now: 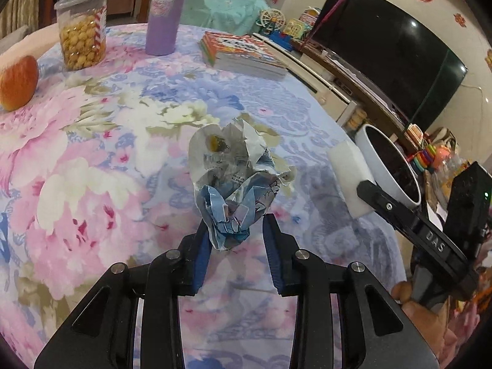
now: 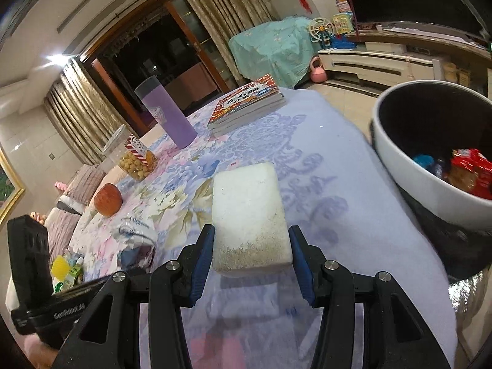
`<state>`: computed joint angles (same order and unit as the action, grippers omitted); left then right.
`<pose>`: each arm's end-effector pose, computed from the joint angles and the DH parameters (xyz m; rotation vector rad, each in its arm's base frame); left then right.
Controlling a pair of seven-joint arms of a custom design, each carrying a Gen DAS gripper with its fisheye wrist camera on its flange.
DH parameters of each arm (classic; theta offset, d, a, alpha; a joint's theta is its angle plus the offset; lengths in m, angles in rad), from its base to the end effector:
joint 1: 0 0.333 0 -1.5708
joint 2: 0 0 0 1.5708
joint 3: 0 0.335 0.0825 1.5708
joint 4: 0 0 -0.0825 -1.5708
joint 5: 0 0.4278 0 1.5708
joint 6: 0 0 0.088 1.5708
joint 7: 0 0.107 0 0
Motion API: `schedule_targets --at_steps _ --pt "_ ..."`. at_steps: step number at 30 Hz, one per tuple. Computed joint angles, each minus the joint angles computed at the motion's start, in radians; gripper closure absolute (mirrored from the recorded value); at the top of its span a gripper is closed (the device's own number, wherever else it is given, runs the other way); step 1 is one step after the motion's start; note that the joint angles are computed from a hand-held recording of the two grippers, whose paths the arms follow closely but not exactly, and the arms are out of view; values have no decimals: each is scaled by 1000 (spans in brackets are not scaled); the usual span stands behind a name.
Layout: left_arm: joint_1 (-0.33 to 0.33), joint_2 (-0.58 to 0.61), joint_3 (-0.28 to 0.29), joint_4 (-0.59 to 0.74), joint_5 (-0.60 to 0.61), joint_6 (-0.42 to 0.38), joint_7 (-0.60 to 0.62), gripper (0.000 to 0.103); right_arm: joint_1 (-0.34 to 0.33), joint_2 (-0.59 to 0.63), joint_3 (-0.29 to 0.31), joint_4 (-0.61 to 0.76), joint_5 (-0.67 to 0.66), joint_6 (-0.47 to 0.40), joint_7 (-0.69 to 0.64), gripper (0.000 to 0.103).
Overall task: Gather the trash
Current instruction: 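Carry the foam block and crumpled wrapper over the trash bin with both tools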
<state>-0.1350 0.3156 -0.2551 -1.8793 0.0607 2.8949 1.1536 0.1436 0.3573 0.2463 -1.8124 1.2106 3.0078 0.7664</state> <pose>0.6641 -0.2599 0.4244 -1.9584 1.9295 -0.9665 0.6836 0.1892 0.4007 -1.5450 1.5576 -0.2157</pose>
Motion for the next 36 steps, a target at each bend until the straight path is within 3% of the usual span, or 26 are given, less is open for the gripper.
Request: schedule_targets --at_steps 4,16,36 --pt "-28 -2 7 4 38 -1 -12 72 -20 -55 15 -58 107 6 -88 54" --pt "-60 17 -20 39 50 -20 23 72 46 -140 -81 -133 304 -20 -238 54" --pt "-66 83 -83 157 -38 -52 172 72 63 -194 -146 -175 363 7 -290 54"
